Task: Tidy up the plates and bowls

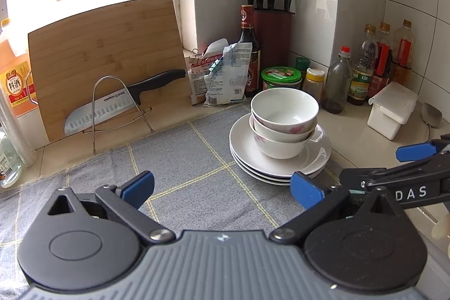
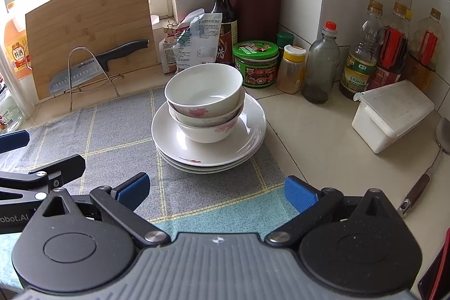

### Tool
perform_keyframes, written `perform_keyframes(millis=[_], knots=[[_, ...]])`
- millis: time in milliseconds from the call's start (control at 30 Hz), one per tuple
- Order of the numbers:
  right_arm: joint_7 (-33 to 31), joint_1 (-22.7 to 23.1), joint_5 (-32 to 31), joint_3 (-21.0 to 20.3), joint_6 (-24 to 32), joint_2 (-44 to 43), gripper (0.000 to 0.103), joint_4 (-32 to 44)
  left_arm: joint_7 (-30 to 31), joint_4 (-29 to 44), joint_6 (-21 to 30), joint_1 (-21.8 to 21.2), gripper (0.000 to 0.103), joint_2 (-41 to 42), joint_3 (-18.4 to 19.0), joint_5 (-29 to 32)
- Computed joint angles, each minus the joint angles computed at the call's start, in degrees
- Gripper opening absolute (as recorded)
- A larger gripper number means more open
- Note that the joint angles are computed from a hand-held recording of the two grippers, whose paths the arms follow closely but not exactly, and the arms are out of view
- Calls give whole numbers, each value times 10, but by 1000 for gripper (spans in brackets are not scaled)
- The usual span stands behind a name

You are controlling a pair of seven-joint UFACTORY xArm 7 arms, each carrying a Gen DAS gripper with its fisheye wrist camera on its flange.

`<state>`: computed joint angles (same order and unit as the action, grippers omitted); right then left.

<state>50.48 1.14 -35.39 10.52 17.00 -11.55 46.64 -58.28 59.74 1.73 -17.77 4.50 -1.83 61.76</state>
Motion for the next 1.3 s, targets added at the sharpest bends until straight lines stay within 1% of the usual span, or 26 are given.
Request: perform_keyframes(millis=[400,567,900,1300], knots=[[-7,0,4,-1,1,-1,103,2,7,0,1,0,102,0,-1,-9],[-3,-2,-1,0,4,1,103,4,22,0,2,0,102,1,-2,-26],[-2,3,-2,-3,9,5,103,9,34,-4,-6,-3,102,2,3,-38],[1,5,-5,-5,13,6,103,12,37,-5,-6,-6,102,2,7,-42]])
